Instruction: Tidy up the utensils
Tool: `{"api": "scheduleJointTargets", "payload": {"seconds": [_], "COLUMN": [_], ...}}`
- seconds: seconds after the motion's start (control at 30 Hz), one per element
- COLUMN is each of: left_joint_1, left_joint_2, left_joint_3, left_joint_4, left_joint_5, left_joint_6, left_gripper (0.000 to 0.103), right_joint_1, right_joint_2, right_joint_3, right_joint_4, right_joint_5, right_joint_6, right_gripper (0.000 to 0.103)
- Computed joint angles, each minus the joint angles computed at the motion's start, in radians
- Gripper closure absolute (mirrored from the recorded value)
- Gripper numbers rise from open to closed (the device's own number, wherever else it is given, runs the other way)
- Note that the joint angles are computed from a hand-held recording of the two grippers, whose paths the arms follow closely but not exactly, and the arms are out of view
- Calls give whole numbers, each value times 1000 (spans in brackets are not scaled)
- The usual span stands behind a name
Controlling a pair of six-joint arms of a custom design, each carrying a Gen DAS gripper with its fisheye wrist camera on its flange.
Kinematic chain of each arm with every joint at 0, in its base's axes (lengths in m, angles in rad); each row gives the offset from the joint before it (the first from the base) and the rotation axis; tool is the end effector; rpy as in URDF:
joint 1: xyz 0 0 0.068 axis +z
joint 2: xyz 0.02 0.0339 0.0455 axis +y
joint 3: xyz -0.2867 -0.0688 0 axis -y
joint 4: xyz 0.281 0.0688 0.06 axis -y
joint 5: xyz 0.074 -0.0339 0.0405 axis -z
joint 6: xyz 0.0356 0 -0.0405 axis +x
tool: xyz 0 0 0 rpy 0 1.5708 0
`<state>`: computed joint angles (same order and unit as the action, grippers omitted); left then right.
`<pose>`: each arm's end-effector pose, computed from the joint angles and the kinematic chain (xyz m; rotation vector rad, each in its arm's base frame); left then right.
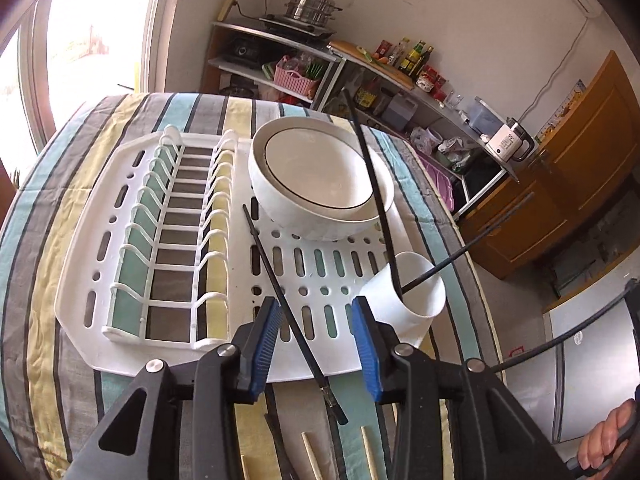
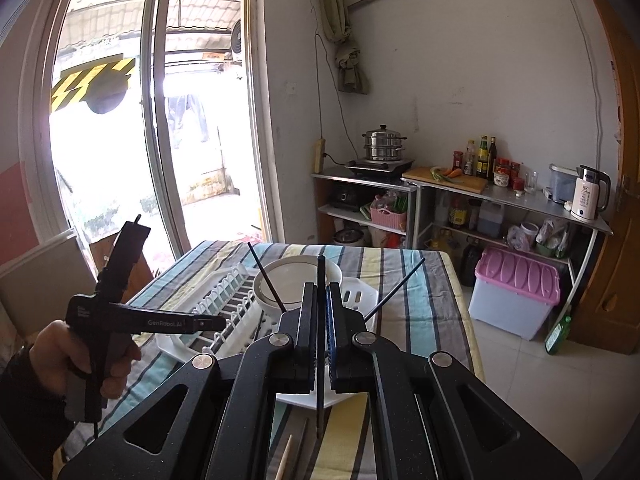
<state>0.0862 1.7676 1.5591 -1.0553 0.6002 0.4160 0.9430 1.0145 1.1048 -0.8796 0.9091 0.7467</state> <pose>0.3949 0.0139 0.2967 0.5537 2.5632 -0.6844 0.1464 0.1539 0.3740 0.2029 2.0121 -0.0324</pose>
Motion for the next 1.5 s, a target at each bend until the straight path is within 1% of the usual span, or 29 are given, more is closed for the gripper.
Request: {"api": "scheduleJointTargets", "payload": {"seconds": [0.23, 0.4, 0.67, 0.77, 0.97, 1.1, 1.33, 1.5], "left_joint_1": [-76, -121, -173, -181, -171, -154, -108, -52], "left_joint_2": [115, 164, 207, 208, 203, 179, 101, 28], "left_joint_3": [39, 57, 70, 60, 48, 25, -34, -78], "left_joint_4": [77, 116, 157, 186, 211, 222, 218, 204], "left_joint_5": [-117, -183, -274, -302, -311, -291, -227, -154], "left_joint_6": [-102, -138, -173, -191, -215, -207, -181, -136], "left_gripper": [66, 67, 82, 92, 97, 98, 98, 98], "right_joint_1": [-43, -74, -90, -91, -109, -114, -101, -69], "right_joint_2": [-10, -26, -34, -34, -49, -56, -61, -57], "right_joint_3": [-29, -52, -68, -67, -84, -90, -100, -92], "right_joint_4": [43, 72, 86, 86, 95, 98, 102, 84], "right_joint_5": [-44, -73, -90, -90, -105, -109, -100, -71], "right_joint_6": [-37, -61, -70, -72, -80, -82, -72, -50], "right_gripper": [99, 99, 99, 99, 99, 99, 99, 99]}}
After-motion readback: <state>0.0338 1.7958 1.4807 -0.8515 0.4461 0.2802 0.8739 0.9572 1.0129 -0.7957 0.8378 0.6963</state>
